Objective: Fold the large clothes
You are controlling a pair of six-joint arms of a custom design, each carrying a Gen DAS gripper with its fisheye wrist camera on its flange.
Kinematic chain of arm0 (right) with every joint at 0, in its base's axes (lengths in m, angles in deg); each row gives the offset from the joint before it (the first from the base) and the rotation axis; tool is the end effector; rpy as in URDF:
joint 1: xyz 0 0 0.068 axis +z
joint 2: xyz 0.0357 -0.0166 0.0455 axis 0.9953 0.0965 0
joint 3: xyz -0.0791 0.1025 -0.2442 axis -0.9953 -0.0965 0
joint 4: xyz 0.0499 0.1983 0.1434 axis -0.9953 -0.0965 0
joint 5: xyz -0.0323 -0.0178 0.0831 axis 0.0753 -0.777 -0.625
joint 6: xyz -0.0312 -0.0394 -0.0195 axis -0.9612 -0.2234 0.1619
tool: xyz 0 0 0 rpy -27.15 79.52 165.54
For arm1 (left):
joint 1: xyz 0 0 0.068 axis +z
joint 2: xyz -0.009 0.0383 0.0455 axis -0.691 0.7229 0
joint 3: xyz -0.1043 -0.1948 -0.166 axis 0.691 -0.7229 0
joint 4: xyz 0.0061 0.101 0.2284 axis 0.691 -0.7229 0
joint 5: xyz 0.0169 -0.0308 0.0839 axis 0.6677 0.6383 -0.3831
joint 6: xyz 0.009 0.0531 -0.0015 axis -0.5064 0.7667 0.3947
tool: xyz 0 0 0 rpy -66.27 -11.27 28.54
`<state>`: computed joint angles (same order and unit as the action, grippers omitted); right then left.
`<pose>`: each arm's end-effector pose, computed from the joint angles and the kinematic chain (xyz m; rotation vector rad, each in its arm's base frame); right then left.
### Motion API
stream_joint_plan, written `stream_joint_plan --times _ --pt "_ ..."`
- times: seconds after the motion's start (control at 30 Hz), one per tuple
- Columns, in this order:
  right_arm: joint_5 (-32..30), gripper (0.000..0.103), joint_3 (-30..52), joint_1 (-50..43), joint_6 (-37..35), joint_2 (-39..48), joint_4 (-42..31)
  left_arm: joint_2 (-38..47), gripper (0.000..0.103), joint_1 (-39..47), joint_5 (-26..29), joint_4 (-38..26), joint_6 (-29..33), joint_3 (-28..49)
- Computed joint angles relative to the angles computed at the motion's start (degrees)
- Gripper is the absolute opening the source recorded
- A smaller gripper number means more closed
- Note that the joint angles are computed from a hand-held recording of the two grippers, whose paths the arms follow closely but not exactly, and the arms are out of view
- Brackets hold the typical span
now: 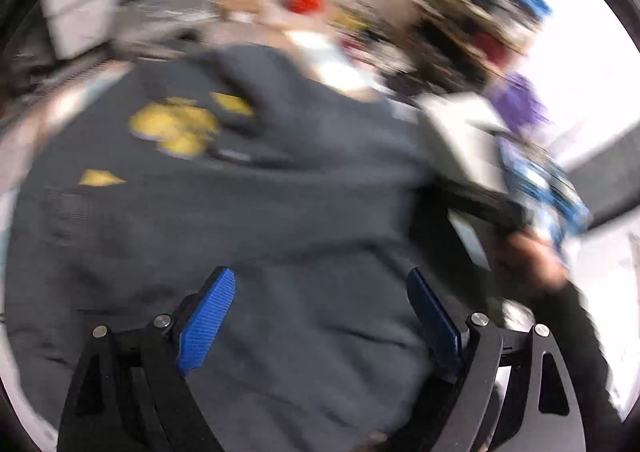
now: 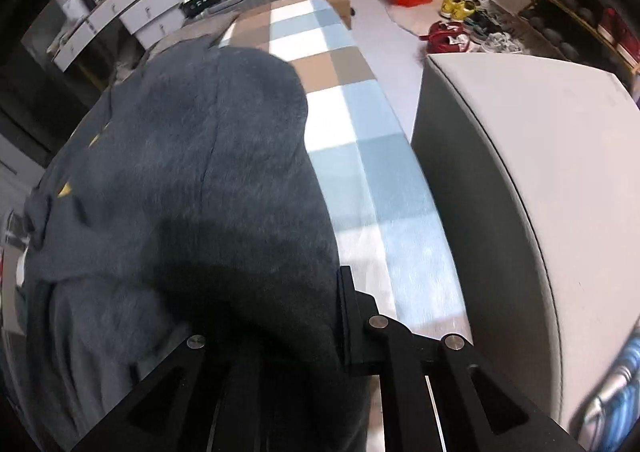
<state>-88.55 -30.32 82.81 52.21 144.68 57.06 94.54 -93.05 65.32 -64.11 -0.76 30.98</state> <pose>0.2160 0.0003 0.1500 -0.0913 2.7169 0.2256 0.1060 -0.1240 0.2762 0.2809 2.7118 -0.5101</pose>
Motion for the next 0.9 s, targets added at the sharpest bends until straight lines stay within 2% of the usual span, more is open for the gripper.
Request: stream_joint_plan --times 0.03,0.1,0.13,0.17,0.23,0.3,0.37,0.4,0.47,0.5,0.53,0.63,0.73,0.8,0.83,0.87,0.9 --pt "-1.70 0.017 0.47 -1.47 -1.12 -3.50 -3.47 -0.74 0.085 4.82 0.16 -0.20 2.72 -1.21" --pt "-4.21 0.038 1.49 -3.33 -3.57 -10.72 -8.87 -0.89 0.085 18.54 5.46 0.14 10.56 -3.73" --pt "-4.49 0.064 1.92 -3.47 -4.28 -14.24 -10.39 -0.74 0.085 23.44 7.74 0.74 13.46 -5.12" --pt "-4.07 0.079 2.62 -2.83 -4.74 -16.41 -11.58 0.00 0.085 30.40 10.43 1.60 17.45 -6.67" --pt "-3.60 0.079 5.48 -0.15 -3.98 -17.87 -13.77 1.59 0.085 38.48 13.83 3.37 22.02 -9.43" --pt "-2.88 0.079 8.79 4.22 -3.80 -13.59 -13.42 5.01 0.085 41.65 14.36 5.14 23.44 -11.76" --pt "7.71 0.079 12.13 12.00 -2.70 -8.78 -13.28 4.26 0.085 43.38 12.47 7.89 23.22 -14.63" --pt "11.43 0.079 14.23 14.64 -2.15 -5.39 -15.46 4.14 0.085 43.96 11.58 8.81 23.31 -15.72" --pt "10.42 0.080 16.59 13.21 -4.39 -1.43 -21.33 4.98 0.085 47.65 12.55 10.14 26.31 -17.14" --pt "10.55 0.083 15.83 11.90 -5.32 -1.58 -21.84 5.73 0.085 49.55 13.42 11.28 28.46 -17.81" --pt "12.76 0.093 14.14 10.23 -6.73 -1.93 -22.11 6.79 0.085 50.08 12.87 12.03 29.24 -17.78" --pt "15.32 0.094 8.07 4.65 -9.43 -4.44 -20.24 12.67 0.085 56.68 17.29 15.75 33.20 -17.92" --pt "11.65 0.094 4.15 -1.09 -12.49 -12.93 -21.79 17.31 0.085 59.68 19.39 19.35 33.44 -18.09" --pt "3.30 0.094 5.93 -4.85 -13.79 -20.13 -25.90 18.22 0.085 59.39 18.58 21.34 33.43 -18.88" --pt "-4.62 0.094 8.56 -6.91 -14.88 -22.92 -28.09 18.64 0.085 59.40 18.91 21.59 33.58 -19.01" --pt "-8.61 0.095 10.16 -6.84 -14.42 -24.05 -27.82 18.60 0.085 59.43 19.28 21.38 33.56 -18.98" --pt "-9.39 0.097 11.78 -4.25 -12.02 -25.19 -25.96 18.08 0.085 59.54 19.63 21.58 33.23 -19.16"
